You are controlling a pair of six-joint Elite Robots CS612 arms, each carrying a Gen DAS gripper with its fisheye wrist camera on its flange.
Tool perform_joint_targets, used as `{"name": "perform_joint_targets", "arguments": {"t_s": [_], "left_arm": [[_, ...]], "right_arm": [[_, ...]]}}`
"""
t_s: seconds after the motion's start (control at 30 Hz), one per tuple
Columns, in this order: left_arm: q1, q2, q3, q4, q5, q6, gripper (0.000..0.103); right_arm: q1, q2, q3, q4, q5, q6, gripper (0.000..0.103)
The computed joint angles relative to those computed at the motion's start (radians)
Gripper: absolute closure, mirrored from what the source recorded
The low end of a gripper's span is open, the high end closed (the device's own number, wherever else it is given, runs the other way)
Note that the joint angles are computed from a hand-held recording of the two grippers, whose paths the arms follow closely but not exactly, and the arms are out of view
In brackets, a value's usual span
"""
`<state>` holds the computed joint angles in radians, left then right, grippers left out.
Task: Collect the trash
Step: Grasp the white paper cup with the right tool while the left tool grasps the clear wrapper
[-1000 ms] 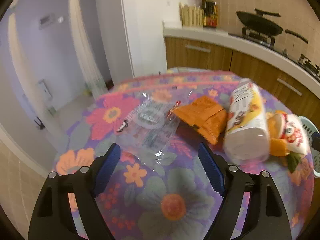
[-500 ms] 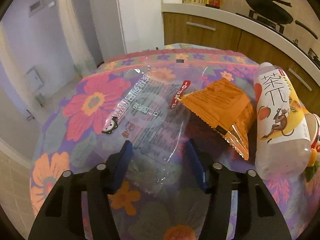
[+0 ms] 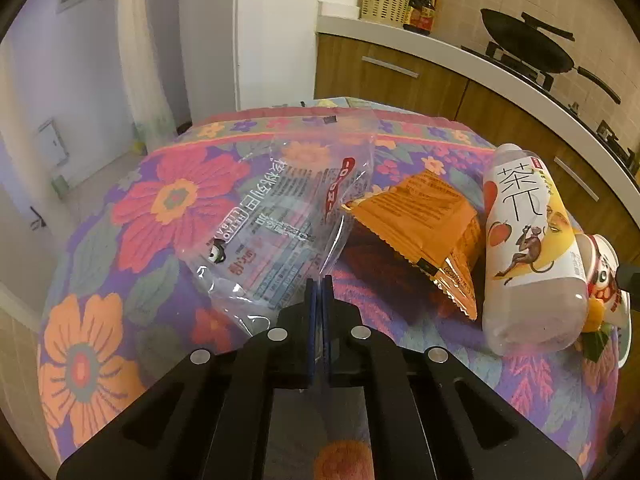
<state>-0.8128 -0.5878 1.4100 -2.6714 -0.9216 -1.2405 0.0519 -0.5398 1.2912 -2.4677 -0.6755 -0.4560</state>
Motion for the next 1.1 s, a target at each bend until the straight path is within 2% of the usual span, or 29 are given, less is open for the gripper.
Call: {"name": "perform_joint_targets", "arguments": {"t_s": [0.1,0.2,0.3,0.4,0.53,0.67,0.73,0.8,0.87,0.9,0.93,1.1], "left_arm": [[-0.007,-0.001,0.004,-0.003,0.017,-0.015,0.103],[-0.017,-0.010,0.016,-0.008,0.042,-0.046,0.103],[-0.032,-0.023,0.029,-0.006,0.078,-0.072,0.103],[-0.052,-0.038,0.039,-0.001,0.124,-0.094,0.103],[-0.073,-0.050,0.039,-0.006,0.171,-0.091,0.103],[-0.093,-0.049,0.008,-0.004,0.209,-0.051,0.103],[-0.097,-0.046,-0.005,-0.013,0.211,-0.028,0.103],[-0.102,-0.042,-0.020,-0.008,0.215,-0.015,0.103],[-0.109,-0.035,-0.041,-0.016,0.218,0.009,0.103],[-0.110,-0.030,-0.052,-0.014,0.221,0.018,0.103],[-0.113,-0.024,-0.068,-0.006,0.225,0.030,0.103],[-0.116,-0.006,-0.111,0.012,0.218,0.070,0.103]], "right_arm": [[0.007,-0.014,0.024,-0.026,-0.021,-0.033,0.075],[0.006,-0.035,0.068,-0.091,-0.015,-0.061,0.086],[0.005,-0.058,0.120,-0.204,-0.025,-0.059,0.088],[-0.005,-0.073,0.158,-0.271,0.026,-0.062,0.088],[-0.018,-0.096,0.208,-0.391,0.045,-0.041,0.088],[-0.035,-0.104,0.223,-0.422,0.063,-0.027,0.088],[-0.045,-0.109,0.227,-0.399,0.074,-0.031,0.088],[-0.057,-0.106,0.221,-0.369,0.114,-0.047,0.088],[-0.066,-0.114,0.216,-0.274,0.147,-0.109,0.088],[-0.066,-0.114,0.202,-0.183,0.153,-0.163,0.088],[-0.063,-0.113,0.189,-0.109,0.147,-0.198,0.088],[-0.051,-0.108,0.176,0.031,0.100,-0.302,0.087]]}}
